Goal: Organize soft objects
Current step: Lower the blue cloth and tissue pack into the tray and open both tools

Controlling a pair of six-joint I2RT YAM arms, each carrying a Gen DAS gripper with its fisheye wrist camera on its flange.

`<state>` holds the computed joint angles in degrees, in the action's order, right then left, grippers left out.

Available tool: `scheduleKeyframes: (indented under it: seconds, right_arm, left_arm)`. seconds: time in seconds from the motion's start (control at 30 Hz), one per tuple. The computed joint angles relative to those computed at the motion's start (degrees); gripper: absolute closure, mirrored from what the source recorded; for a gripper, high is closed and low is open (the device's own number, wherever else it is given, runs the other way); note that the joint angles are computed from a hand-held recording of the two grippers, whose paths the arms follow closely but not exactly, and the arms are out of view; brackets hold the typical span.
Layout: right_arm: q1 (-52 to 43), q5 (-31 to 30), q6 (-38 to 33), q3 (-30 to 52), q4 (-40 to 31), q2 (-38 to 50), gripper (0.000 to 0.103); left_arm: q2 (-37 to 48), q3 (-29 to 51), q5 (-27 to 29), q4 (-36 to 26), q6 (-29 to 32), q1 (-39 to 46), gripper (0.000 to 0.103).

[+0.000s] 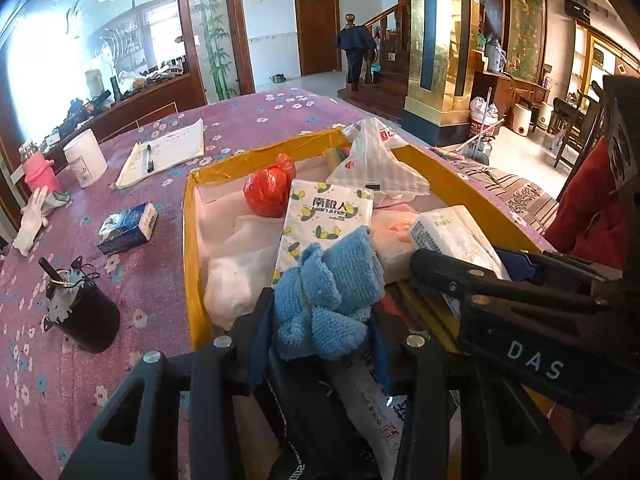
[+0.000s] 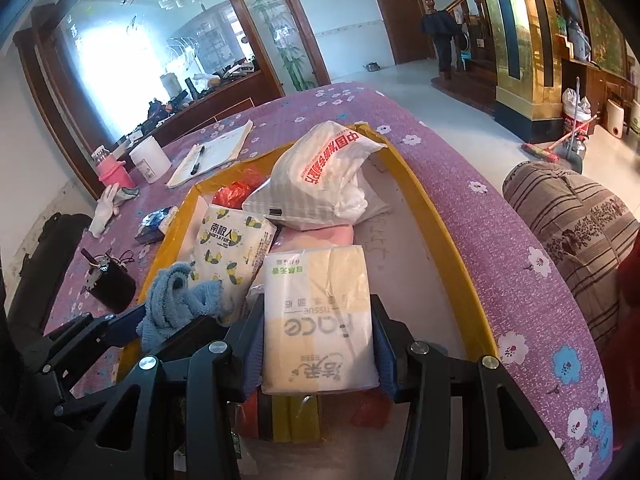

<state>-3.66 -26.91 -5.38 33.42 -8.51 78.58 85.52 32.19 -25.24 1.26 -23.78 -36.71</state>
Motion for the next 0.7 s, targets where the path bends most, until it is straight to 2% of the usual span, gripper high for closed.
scheduleKeyframes:
  seconds: [0.7]
  right_arm:
    - [0.7, 1.3, 0.3, -0.6, -0.4, -1.4, 0.052]
  left_arm:
    - [-1.7, -0.2, -3.6, -1.5, -0.6, -2.4, 0.052]
